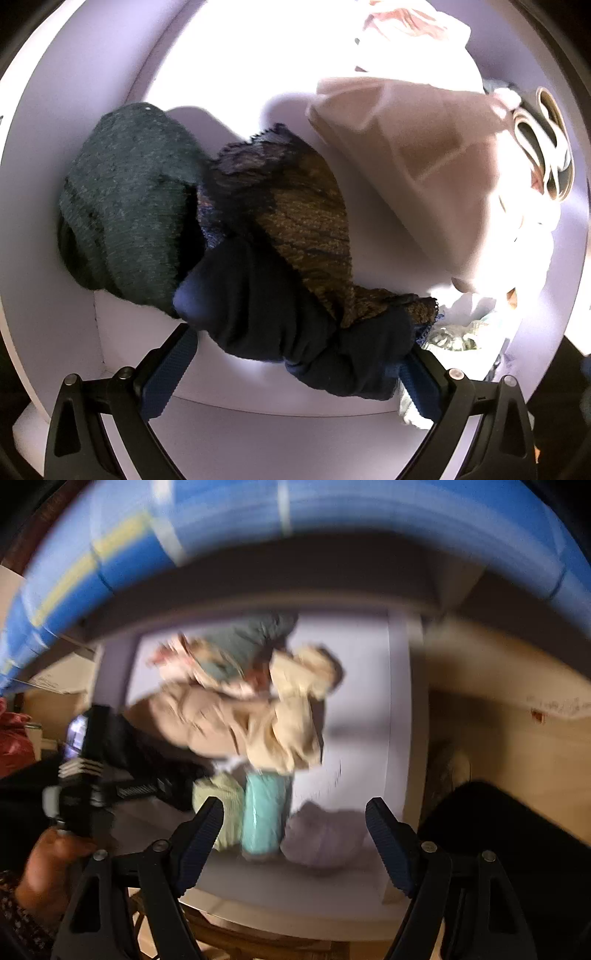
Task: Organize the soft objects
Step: 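Move the right tool back down over the drawer of clothes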
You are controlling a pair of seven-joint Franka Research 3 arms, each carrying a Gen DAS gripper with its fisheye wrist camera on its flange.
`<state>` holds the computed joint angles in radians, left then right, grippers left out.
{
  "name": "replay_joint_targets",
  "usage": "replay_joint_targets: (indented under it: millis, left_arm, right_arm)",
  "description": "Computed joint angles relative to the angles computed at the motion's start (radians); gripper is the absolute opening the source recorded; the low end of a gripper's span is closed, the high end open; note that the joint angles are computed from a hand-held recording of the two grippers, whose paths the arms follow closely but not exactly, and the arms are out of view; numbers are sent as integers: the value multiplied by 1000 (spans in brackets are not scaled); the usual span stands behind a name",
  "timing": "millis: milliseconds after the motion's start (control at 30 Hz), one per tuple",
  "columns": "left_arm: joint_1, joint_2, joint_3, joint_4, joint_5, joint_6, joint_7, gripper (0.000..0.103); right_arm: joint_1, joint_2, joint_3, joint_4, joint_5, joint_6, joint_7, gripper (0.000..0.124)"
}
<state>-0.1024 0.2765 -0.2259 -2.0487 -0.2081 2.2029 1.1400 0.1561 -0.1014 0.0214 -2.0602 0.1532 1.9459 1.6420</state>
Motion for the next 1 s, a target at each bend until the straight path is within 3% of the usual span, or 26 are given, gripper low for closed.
replay_joint_targets:
  millis: [300, 400, 633, 800, 1000]
  left_arm:
    - [26, -66, 6, -74, -90, 60, 33, 101]
    - [33, -93, 8, -100, -128, 96, 55, 93]
    - [37, -118, 6, -116, -251, 130, 139, 91]
    - [25, -139, 15, -115, -217, 138, 156, 62]
    - [32, -179, 33, -139, -235, 175, 150, 52]
  right_arm:
    - [4, 58, -4, 6, 51, -91, 19, 81]
    - [6, 74, -5, 8, 78, -99, 22, 82]
    - [13, 83, -3, 5, 118, -96, 34, 82]
    - [11, 83, -6, 5, 149, -100, 44, 83]
    - [0, 81, -15, 0, 174, -108, 55, 83]
